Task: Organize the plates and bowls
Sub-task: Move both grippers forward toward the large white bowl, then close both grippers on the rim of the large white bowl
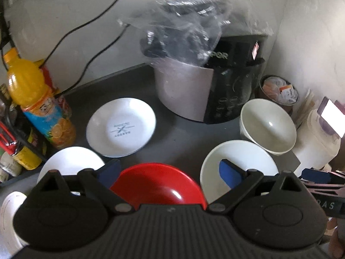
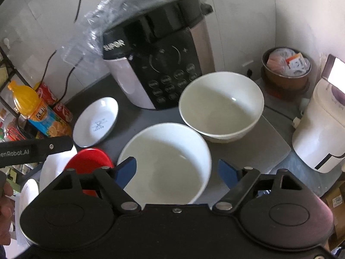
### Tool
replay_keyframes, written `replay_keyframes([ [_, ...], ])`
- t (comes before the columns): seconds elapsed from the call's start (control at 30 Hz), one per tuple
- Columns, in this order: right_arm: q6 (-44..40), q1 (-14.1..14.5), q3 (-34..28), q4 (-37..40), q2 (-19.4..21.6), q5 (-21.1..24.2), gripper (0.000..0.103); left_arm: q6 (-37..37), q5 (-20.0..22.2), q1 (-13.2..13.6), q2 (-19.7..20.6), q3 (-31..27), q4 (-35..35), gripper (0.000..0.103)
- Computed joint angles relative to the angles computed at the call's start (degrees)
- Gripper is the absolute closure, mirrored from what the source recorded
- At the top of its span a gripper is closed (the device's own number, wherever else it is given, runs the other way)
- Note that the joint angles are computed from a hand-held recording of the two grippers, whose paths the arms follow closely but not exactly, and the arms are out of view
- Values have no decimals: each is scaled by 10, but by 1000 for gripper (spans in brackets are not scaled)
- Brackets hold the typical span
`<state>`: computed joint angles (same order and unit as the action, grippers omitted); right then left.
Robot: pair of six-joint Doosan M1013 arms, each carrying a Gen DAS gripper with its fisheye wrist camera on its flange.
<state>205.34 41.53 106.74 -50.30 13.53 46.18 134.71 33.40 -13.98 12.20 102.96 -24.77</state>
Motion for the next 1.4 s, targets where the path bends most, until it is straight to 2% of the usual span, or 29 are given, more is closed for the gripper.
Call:
replay_keyframes([
  [0.07,-9,-6,9,12,-3,-14,27,-19,-8,-11,2,3,23,5],
  [0.13,-16,-13,17,22,-6,-28,31,-14,10,-13,6,0,12,5],
  [0.23,-19,-22,31,37,-10,-55,34,-28,14,-25,11,0,28,12],
  [0.43,-44,-38,51,71,-15,-102,47,-56,13,-44,25,-7,58,26],
  [0.53,-64,-48,60,94,-16,-128,56,-72,19,-54,35,-14,76,37],
  [0.6,-69,-53,67,105,-16,-145,56,-78,24,-59,41,-18,86,45],
  [0.73,-93,-67,76,137,-15,-179,62,-106,31,-70,55,-26,120,48],
  [0.87,-110,-78,84,162,-14,-210,64,-127,20,-81,63,-27,163,49],
  [1.03,-153,-89,85,204,-11,-230,66,-147,35,-90,79,-38,202,56],
  [1.1,-159,-94,89,211,-11,-246,72,-162,36,-93,85,-42,221,61],
  [1.13,-151,-96,91,206,-11,-256,80,-164,39,-93,88,-43,225,62],
  [1.17,-134,-96,94,190,-11,-267,83,-163,45,-93,92,-46,225,66],
  [1.27,-137,-92,86,183,-8,-248,84,-157,68,-90,105,-55,221,85],
  [1.4,-124,-92,87,169,-11,-241,85,-142,77,-83,105,-55,198,88],
])
